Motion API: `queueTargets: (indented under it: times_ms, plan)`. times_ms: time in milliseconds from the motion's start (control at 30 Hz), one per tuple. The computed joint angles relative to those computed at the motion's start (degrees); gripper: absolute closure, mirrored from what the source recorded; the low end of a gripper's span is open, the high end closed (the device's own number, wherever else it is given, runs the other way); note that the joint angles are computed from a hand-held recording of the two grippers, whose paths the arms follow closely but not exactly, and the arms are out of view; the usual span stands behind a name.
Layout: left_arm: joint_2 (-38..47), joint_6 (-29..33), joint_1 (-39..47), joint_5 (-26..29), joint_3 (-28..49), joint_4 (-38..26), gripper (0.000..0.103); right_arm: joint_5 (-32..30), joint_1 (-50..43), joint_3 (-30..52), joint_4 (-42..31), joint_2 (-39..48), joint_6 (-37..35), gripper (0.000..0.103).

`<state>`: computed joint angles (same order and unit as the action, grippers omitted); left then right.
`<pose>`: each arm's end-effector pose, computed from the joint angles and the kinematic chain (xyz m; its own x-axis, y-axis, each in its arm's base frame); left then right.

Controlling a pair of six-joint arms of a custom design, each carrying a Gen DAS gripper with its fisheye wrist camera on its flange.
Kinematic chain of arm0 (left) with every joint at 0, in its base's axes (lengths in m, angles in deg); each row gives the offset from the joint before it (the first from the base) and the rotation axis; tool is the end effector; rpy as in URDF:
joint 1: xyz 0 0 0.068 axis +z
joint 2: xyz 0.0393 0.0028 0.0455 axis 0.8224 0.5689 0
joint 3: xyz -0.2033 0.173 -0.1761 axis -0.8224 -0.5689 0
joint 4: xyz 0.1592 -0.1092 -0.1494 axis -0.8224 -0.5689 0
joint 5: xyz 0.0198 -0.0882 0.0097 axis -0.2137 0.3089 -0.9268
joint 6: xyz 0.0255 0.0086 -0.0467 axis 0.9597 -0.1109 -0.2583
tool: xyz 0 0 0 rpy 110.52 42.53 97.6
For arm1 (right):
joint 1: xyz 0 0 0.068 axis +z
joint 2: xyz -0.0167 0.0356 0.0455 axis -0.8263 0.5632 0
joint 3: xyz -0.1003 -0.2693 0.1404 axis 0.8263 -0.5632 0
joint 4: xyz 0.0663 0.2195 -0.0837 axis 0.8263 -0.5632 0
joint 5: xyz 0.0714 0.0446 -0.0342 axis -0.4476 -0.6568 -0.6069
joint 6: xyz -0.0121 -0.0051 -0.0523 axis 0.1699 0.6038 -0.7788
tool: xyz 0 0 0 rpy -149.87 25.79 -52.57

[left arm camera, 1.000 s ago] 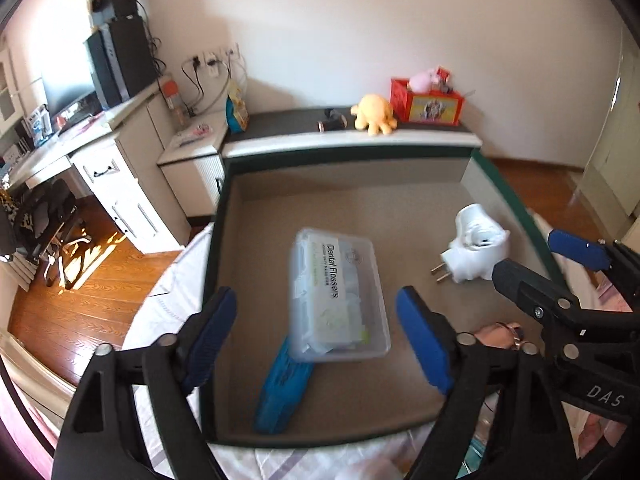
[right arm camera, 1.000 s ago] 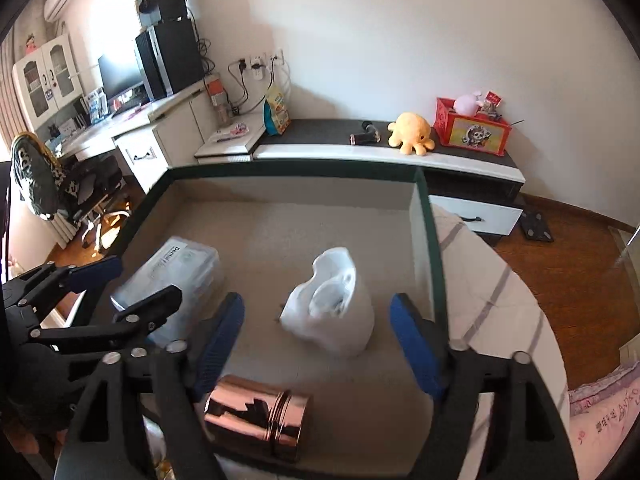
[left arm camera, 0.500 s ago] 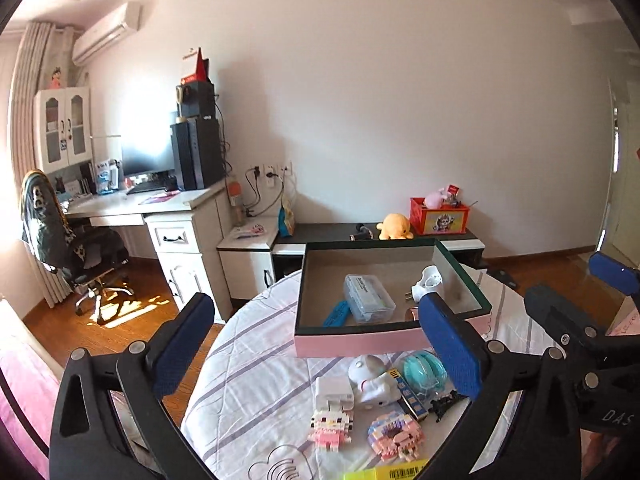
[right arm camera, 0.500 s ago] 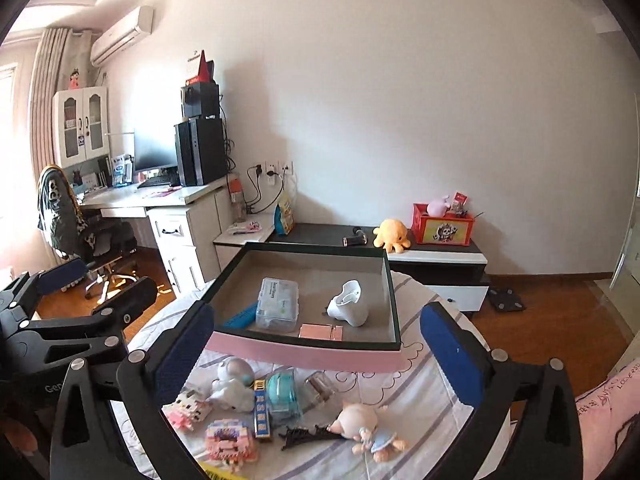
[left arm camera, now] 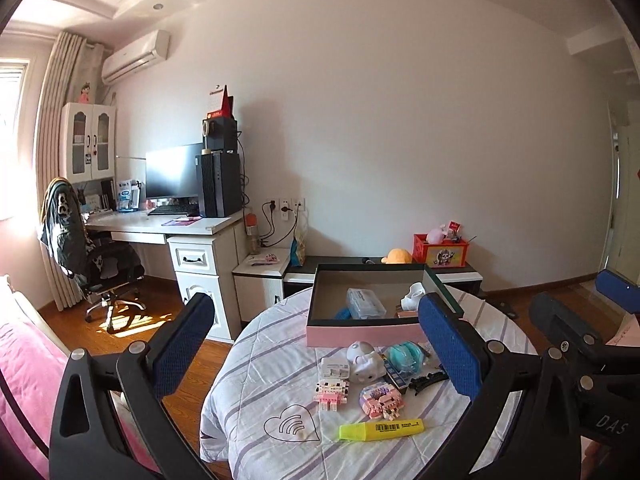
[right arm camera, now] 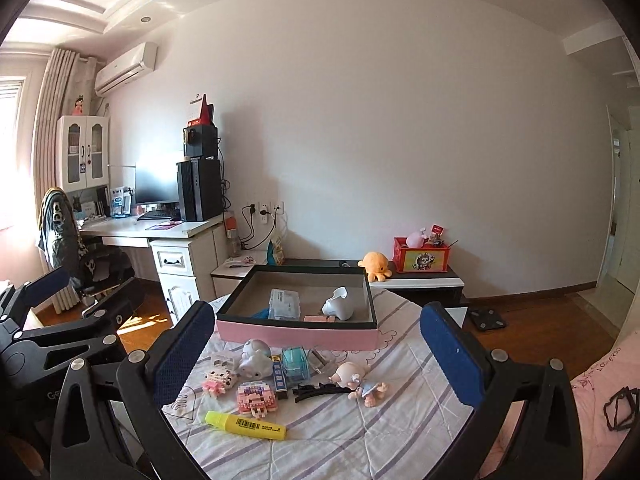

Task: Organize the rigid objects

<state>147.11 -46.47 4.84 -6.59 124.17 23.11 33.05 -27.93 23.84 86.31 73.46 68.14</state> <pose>0.2367 -0.2421 0.1580 -0.2236 -0.0087 -0.9746 -0.0798 0.9968 0.0094 0.2326 0.1079 0.1707 -0.2566 0.0000 -0.9665 -0.0892 0.9957 0.0237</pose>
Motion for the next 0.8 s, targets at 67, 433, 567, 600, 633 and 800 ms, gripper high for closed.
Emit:
queueTargets:
  times_ms: [67, 433, 567, 600, 633, 800]
  plan:
    - [-0.4, -0.4, -0.4, 0.0, -0.4, 0.1, 0.0, 0.8, 0.6, -1.5, 1.0, -0.9, 0.0, 0.0]
    - [-0.7, -0.2, -2.0, -0.5, -1.2, 0.7, 0.0, 2.4, 1.6, -4.3, 3.5, -1.6, 0.2, 0.0]
    - [-0.3, -0.7, -2.0, -0.2, -0.9, -0.2, 0.0, 2.3, 1.6, -4.7, 3.7, -1.3, 0.5, 0.0]
    - [0.0, -0.9, -1.8, 0.0, -0.5, -0.6, 0.0, 2.3, 1.5, -4.6, 3.5, -1.2, 0.6, 0.0]
    - [0.0, -1.0, -1.7, 0.2, -0.6, -0.8, 0.0, 2.2, 1.5, -4.6, 3.4, -1.1, 0.8, 0.0]
    - [2.3, -1.9, -0.4, 2.4, 0.9, -2.3, 0.0, 0.5, 0.0, -3.7, 3.5, 1.6, 1.2, 0.0]
